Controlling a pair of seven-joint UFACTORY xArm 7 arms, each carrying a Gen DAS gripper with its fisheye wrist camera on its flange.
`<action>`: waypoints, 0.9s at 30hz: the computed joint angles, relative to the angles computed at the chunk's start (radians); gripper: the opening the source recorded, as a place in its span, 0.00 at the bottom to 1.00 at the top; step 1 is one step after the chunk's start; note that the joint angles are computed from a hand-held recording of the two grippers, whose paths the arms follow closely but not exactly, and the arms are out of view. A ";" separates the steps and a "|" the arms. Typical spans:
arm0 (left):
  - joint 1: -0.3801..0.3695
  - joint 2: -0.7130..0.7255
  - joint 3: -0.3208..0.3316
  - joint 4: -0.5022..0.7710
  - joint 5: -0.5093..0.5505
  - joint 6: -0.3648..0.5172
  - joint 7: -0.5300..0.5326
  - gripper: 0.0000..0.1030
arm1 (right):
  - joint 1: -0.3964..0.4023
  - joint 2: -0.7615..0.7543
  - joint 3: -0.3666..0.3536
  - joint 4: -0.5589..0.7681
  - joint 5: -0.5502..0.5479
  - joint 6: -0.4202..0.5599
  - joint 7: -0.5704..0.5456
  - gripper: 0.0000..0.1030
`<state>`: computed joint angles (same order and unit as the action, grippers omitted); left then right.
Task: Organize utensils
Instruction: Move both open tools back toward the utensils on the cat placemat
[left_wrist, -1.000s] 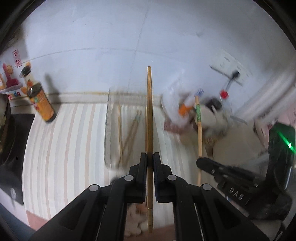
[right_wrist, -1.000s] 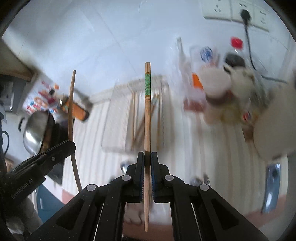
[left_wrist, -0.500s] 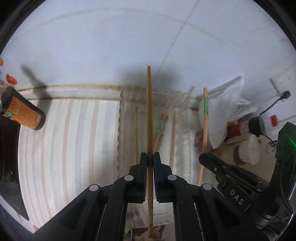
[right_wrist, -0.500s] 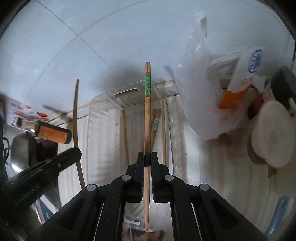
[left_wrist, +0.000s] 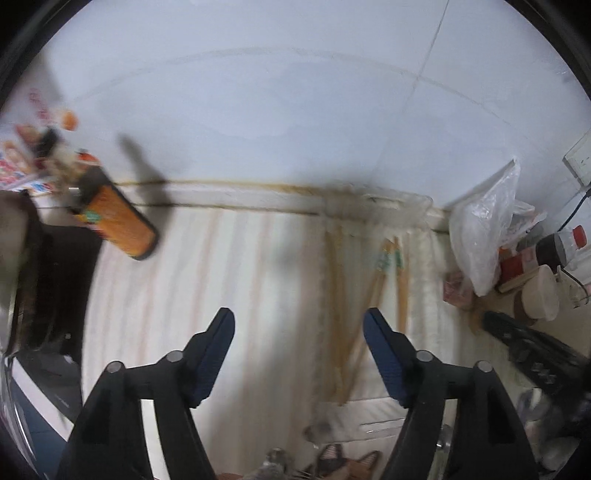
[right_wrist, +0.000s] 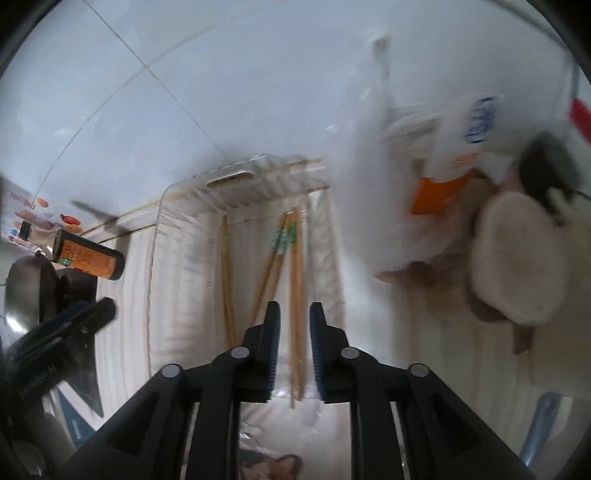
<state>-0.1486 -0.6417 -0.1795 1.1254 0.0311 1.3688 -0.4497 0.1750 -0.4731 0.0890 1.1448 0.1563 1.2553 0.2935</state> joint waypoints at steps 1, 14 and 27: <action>0.003 -0.029 -0.005 -0.016 0.015 -0.004 -0.003 0.81 | -0.005 -0.038 -0.002 -0.018 -0.016 0.001 -0.007 0.36; 0.017 -0.448 -0.009 -0.256 -0.018 0.183 -0.023 1.00 | -0.039 -0.518 -0.037 -0.298 -0.030 0.270 -0.035 0.45; -0.094 -0.629 -0.082 -0.559 -0.253 0.356 -0.082 0.82 | -0.060 -0.777 -0.023 -0.576 -0.035 0.426 -0.052 0.45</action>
